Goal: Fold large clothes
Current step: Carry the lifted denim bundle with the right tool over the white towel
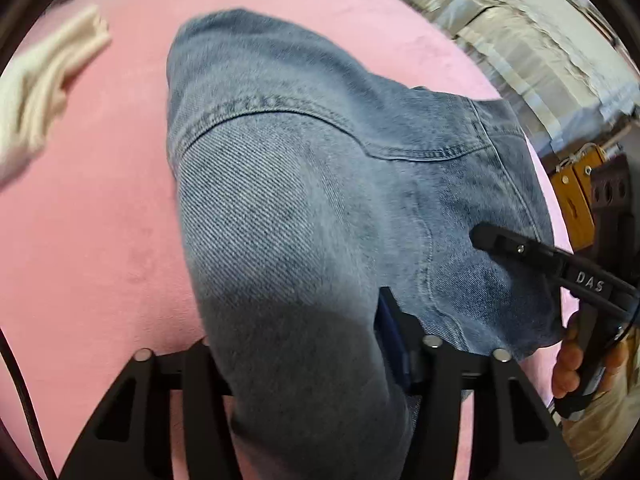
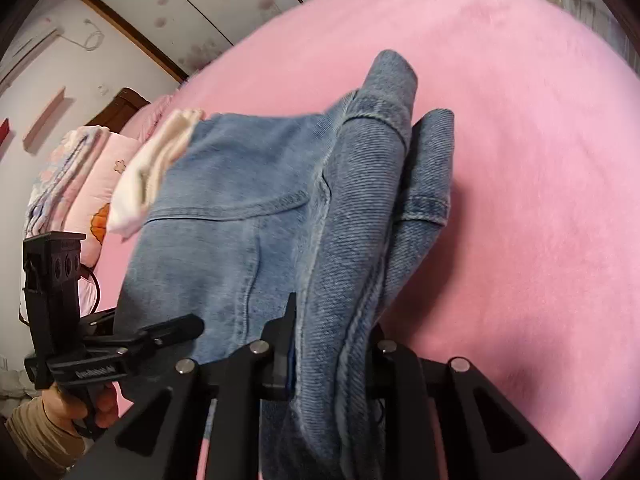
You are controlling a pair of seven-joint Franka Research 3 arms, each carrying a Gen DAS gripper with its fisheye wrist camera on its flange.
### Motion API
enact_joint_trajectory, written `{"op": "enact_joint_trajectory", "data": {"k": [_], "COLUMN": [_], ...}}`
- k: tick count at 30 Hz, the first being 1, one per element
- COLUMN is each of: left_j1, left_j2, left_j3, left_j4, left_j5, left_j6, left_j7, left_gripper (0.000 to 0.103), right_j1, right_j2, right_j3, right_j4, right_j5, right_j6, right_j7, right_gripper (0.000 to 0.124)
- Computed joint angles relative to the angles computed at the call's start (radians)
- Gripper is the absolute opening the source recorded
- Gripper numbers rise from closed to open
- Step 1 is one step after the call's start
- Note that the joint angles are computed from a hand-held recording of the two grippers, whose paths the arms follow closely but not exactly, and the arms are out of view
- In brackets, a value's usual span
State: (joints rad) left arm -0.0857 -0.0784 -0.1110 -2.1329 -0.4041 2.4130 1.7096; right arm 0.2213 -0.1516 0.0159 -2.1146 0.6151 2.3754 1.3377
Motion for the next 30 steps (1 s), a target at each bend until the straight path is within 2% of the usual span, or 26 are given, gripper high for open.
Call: {"op": "enact_joint_trajectory", "data": {"k": [4, 12, 17, 19, 24, 28, 30], "left_j1": [-0.006, -0.008, 0.019, 0.044, 0.108, 0.158, 0.187], "left_j2": [-0.075, -0.215, -0.32, -0.354, -0.363, -0.271, -0.203], "left_j3": [0.003, 0.065, 0.137, 0.166, 0.21, 0.248, 0.272], "left_j4": [-0.043, -0.095, -0.107, -0.1, -0.024, 0.11, 0.187], "left_j5": [0.04, 0.048, 0.067, 0.086, 0.158, 0.181, 0.16], "left_j6": [0.003, -0.09, -0.207, -0.256, -0.321, -0.351, -0.363], "left_j7": [0.001, 0.032, 0.066, 0.081, 0.114, 0.175, 0.239], "left_gripper": [0.047, 0.046, 0.047, 0.047, 0.047, 0.047, 0.047], "right_j1": [0.012, 0.063, 0.113, 0.134, 0.186, 0.223, 0.241], "right_j2": [-0.069, -0.167, -0.197, -0.187, -0.113, 0.016, 0.123], "right_j3": [0.027, 0.058, 0.072, 0.083, 0.127, 0.149, 0.165], "right_j4": [-0.029, -0.056, -0.034, -0.003, 0.116, 0.265, 0.386], "right_j5": [-0.065, -0.109, -0.089, -0.082, -0.104, -0.109, -0.142], "right_j6": [0.029, -0.002, -0.032, -0.041, -0.027, -0.006, 0.005], "right_j7": [0.047, 0.144, 0.182, 0.192, 0.217, 0.244, 0.281], "right_gripper": [0.017, 0.017, 0.017, 0.017, 0.017, 0.017, 0.017]}}
